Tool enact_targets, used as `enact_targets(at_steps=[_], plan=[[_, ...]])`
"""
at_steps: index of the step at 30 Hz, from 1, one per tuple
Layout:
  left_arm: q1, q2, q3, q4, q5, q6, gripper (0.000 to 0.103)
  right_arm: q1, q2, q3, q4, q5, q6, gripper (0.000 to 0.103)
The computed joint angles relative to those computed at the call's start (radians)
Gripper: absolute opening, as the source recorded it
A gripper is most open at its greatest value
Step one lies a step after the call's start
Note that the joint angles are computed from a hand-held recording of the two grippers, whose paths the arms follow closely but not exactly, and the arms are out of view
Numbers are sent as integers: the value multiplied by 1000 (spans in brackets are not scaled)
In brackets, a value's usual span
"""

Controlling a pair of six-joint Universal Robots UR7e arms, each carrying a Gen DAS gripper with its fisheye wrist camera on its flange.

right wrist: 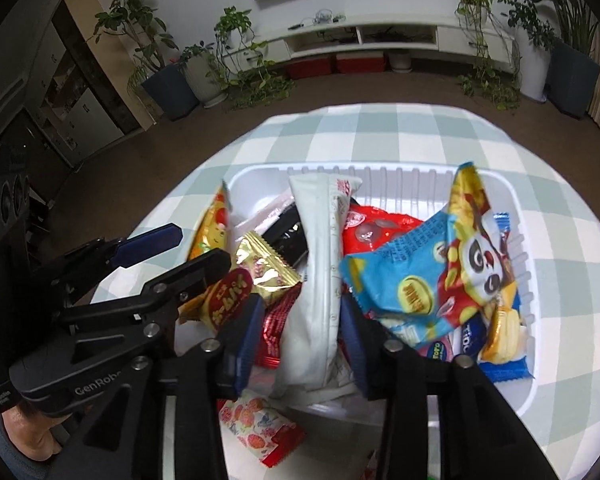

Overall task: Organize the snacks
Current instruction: 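Lower both packets into the white tray and open both grippers, then withdraw both grippers from the tray toward the last two packets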

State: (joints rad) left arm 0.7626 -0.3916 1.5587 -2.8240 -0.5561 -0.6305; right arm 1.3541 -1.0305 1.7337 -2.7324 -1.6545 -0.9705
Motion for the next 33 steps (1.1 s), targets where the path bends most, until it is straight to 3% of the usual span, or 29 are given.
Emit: enact_targets(at_steps=[4, 9, 13, 18, 20, 26, 33], plan=[[-44, -16, 42, -34, 41, -13, 57, -3, -45, 50, -43, 33, -26, 55], [-105, -38, 108, -55, 89, -76, 67, -8, -112, 142, -150, 57, -79, 71], [-149, -55, 164, -60, 94, -153, 73, -18, -164, 220, -231, 65, -134, 77], [-203, -73, 231, -18, 114, -298, 97, -41, -228, 299, -284, 86, -179, 83], [-219, -78, 246, 31, 121, -359, 103, -55, -254, 331, -305, 100, -198, 85], [-271, -48, 244, 179, 171, -444, 103, -85, -309, 379, -308, 125, -212, 86], [-276, -55, 230, 312, 95, -614, 103, -115, -353, 414, -316, 145, -233, 86]])
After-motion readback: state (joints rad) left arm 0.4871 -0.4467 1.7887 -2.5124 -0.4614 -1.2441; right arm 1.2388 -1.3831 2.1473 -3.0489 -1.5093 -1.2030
